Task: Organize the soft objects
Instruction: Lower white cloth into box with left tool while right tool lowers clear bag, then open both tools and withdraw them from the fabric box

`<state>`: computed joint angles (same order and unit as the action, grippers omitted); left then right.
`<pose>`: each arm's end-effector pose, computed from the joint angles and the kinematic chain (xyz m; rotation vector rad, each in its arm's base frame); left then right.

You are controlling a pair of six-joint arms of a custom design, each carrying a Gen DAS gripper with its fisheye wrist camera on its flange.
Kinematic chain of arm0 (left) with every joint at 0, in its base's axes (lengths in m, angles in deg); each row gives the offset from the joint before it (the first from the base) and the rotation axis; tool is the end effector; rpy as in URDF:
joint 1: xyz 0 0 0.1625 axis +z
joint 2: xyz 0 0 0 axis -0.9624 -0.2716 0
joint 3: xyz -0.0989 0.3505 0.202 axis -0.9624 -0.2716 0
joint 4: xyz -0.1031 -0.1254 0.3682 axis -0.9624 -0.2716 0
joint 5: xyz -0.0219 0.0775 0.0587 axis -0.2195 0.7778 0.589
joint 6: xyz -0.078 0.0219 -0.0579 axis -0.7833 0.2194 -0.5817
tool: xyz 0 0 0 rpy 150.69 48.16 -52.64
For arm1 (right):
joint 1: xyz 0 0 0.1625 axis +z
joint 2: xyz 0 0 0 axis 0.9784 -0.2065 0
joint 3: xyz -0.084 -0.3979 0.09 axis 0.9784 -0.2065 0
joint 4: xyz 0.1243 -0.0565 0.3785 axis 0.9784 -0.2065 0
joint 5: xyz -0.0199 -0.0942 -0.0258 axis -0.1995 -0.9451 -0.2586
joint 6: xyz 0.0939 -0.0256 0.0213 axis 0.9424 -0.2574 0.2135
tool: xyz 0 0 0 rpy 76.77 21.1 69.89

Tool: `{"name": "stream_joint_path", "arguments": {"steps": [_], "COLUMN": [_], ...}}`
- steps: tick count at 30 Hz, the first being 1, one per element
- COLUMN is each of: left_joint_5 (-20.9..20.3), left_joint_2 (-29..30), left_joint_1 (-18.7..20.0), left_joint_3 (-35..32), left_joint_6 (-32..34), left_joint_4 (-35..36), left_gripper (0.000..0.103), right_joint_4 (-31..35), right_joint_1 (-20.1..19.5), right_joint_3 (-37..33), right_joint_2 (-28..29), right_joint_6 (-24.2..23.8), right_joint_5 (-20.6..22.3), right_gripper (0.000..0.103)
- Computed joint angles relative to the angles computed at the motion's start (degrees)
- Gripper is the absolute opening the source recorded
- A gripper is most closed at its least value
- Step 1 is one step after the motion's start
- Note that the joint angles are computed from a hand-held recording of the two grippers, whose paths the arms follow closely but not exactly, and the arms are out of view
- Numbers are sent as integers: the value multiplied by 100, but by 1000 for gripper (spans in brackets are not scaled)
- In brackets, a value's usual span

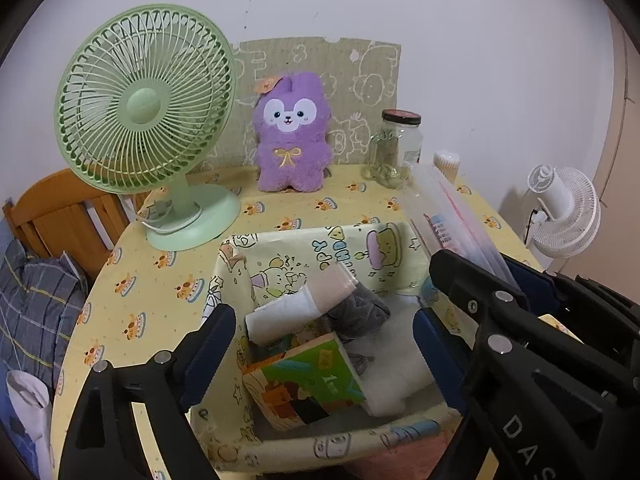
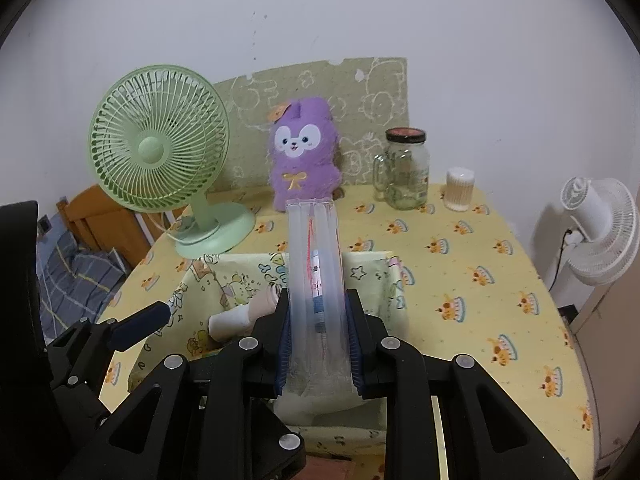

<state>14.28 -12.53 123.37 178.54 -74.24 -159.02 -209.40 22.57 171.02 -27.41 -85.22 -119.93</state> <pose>-0.2299 -0.5988 0.1065 0.3884 2.1776 -0.9919 0.2235 -0.6265 0.1244 0.7407 -2.3748 1.0876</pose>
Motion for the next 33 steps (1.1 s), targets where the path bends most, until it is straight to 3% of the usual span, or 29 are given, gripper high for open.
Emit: {"name": "stream_joint_path", "arguments": {"steps": [4, 10, 12, 15, 22, 33], "left_joint_5": [-33, -248, -265, -280, -195, 8], "left_joint_2": [59, 63, 71, 83, 53, -99], "left_joint_1": [81, 212, 234, 256, 180, -67], "left_joint_3": [-127, -256, -270, -299, -215, 30], "left_joint_6": [74, -71, -111, -150, -85, -21], "left_joint_4": [77, 284, 305, 363, 224, 44], "left_gripper": [92, 92, 93, 93, 96, 103], "right_joint_4": [509, 703, 777, 728, 561, 203], "right_joint_1": [-51, -68, -66, -83, -24, 88], "right_joint_3": [-170, -359, -448, -510, -536, -219], "right_joint_2": [16, 105, 151, 197, 226, 18], "right_joint_6": [-3, 7, 83, 133, 86, -70], "right_joint_5": [125, 103, 13, -71, -383, -437], "right_gripper": [27, 31, 41, 67, 95, 99]}}
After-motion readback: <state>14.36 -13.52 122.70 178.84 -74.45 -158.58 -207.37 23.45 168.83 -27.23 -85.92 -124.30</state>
